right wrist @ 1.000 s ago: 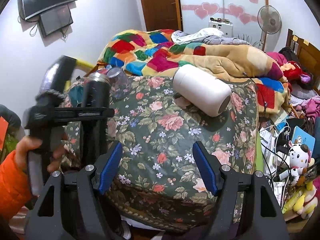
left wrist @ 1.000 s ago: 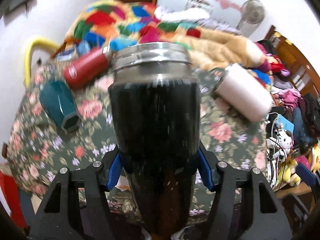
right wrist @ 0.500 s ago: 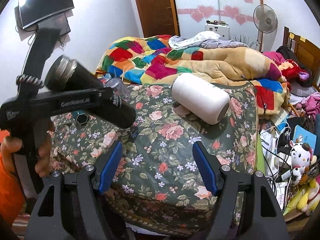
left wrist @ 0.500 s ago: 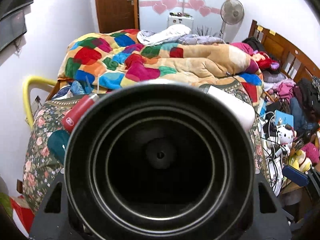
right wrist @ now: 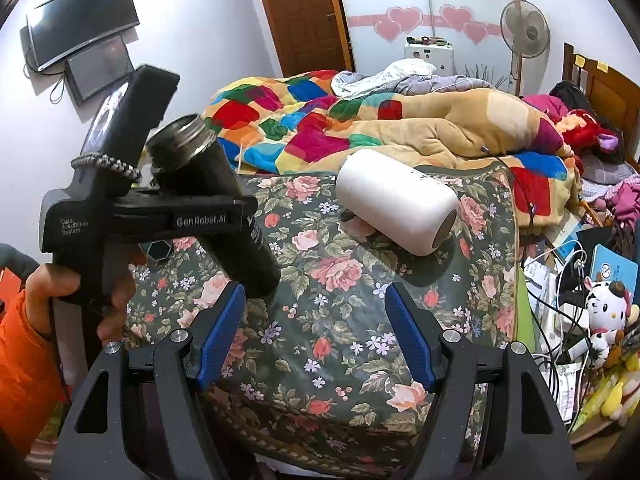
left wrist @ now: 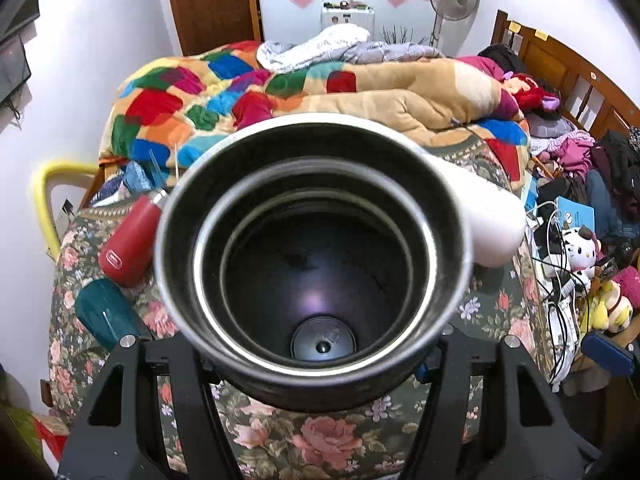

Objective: Flip cup upright
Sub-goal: 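Rotate the right gripper to turn the black thermos opening upward, then set the black thermos upright on the bed and open the right gripper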

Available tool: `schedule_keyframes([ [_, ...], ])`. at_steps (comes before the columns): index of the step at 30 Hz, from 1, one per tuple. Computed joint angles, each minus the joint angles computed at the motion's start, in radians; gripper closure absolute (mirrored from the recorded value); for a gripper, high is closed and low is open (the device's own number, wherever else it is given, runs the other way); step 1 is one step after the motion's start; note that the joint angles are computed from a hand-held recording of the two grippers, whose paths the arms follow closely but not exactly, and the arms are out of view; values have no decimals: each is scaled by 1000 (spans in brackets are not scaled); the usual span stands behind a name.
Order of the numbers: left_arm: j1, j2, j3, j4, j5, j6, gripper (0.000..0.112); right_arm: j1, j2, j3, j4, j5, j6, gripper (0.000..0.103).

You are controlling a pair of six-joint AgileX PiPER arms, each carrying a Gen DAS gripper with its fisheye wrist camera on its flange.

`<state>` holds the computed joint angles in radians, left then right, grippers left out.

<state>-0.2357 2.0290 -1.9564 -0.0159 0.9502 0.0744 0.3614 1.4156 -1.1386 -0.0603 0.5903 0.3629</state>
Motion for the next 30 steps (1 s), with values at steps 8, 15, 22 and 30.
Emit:
schedule_keyframes([
  [8,-21,-77,116,83,-95,6,43,4,-1,-12,-8,2,13,33],
  [15,9,-259,266,-1,-168,79,43,28,-49,-29,-60,15,67,34],
  [22,101,-525,442,-178,-256,194,41,115,-166,-46,-241,19,251,34],
  [30,213,-850,675,-428,-385,375,31,351,-287,-76,-687,102,643,32],
])
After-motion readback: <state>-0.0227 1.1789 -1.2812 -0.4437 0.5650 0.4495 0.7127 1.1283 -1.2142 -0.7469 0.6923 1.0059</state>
